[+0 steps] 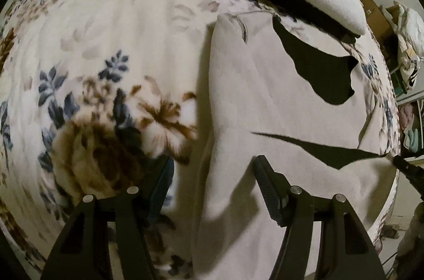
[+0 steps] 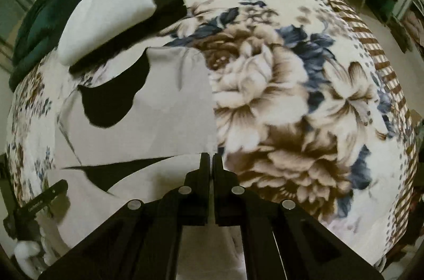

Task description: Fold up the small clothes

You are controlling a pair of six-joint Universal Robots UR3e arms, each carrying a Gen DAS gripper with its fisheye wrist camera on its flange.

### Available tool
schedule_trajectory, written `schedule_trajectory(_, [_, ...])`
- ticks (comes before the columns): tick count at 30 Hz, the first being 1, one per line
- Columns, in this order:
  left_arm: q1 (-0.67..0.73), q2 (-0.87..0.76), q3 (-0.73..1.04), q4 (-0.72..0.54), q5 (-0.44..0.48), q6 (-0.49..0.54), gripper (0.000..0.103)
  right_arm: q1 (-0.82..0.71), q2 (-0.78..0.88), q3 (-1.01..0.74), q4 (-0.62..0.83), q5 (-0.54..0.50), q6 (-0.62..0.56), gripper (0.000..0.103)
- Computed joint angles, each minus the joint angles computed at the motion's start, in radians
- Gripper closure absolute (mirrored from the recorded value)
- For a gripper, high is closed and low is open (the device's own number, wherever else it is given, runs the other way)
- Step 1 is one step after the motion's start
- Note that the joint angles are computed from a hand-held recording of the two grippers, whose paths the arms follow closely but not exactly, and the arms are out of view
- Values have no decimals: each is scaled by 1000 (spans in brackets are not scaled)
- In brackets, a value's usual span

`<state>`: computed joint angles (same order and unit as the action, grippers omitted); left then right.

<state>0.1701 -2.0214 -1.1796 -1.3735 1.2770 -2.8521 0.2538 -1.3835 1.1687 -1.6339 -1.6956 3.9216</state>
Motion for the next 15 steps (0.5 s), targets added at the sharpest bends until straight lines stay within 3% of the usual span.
schedule_trajectory(1, [1,-8,11,-1,-7,-1,43,-10,-2,11,-2,4,5,101])
schedule_trajectory(3, [8,-10,15,11,-34,11,58,3,-3,16,-2,-21,32,101])
schedule_trajectory(4, [8,-12,21,11,-41,17,79,4,-1,3,7,-23,38,101])
schedule_trajectory(5, [5,-18,32,8,-42,26,92,19,5,-15,2,-44,52,101])
schedule_trajectory(11, [21,-3,18,45,-52,52,100,78,3,-64,11,-128,91,101])
schedule_trajectory(15, [51,-13,34,32,-69,39,100,53,-22,23,-21,-84,108,101])
